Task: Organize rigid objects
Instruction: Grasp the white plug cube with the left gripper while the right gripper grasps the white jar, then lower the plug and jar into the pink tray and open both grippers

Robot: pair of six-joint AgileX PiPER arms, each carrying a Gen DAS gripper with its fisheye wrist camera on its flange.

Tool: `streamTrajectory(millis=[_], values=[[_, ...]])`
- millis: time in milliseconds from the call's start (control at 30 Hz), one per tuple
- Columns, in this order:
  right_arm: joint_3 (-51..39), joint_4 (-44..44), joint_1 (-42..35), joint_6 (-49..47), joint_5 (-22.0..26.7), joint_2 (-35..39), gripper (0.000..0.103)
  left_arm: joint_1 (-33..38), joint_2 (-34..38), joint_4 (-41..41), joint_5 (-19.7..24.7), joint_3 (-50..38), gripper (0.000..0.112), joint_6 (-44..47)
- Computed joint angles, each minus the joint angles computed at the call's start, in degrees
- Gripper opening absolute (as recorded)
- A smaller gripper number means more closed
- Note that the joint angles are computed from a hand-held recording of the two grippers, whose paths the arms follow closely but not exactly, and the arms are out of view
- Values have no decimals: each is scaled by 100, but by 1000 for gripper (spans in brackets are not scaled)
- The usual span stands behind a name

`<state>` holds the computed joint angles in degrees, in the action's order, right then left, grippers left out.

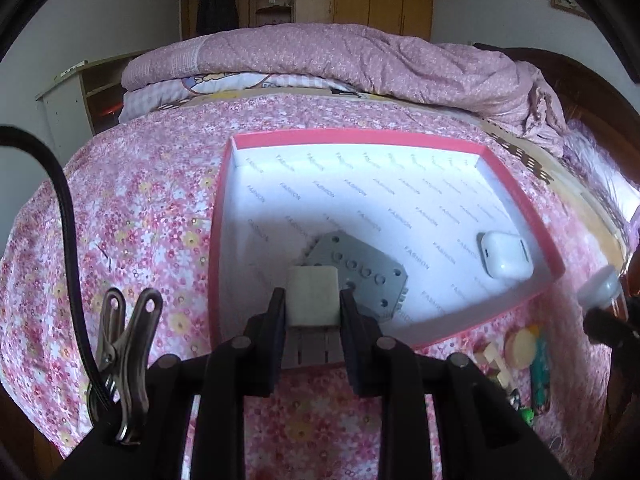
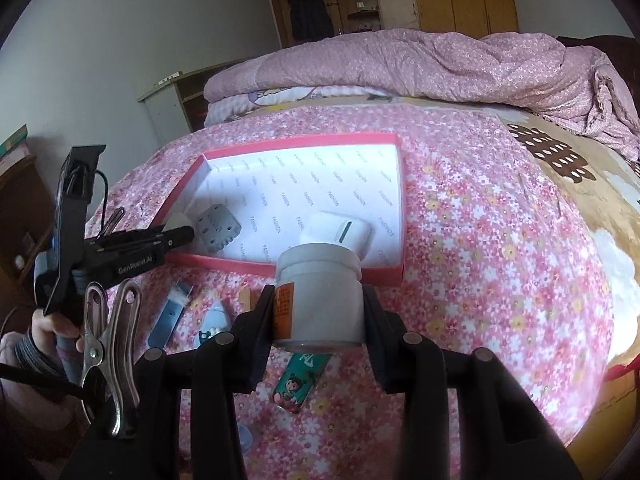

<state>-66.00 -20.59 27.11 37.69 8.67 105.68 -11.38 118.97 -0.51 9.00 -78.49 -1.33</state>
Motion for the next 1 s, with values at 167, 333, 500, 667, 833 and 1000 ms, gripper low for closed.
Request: streamTrajectory(millis=[167,333,500,667,833,1000], values=[[-161,736,-76,-664,37,77,41,-1,-85,80,52,110,26,140],[-766,805,-123,-923,280,330,41,111,-127,-194,45,212,26,529],[-1889,1379,-265,-1644,752,964,42,192,-110,-385,13,232,26,846],[-3233,1628,-407,-1959,1469,1845,41,171,-61,4,11,157,26,485],[-3727,1188,-448,-1654,1831,2256,41,111,12,884,-14,57,26,-322],[-3434,136,-296,-913,1806,2132,42,41,114,1192,62,-82,26,-649]])
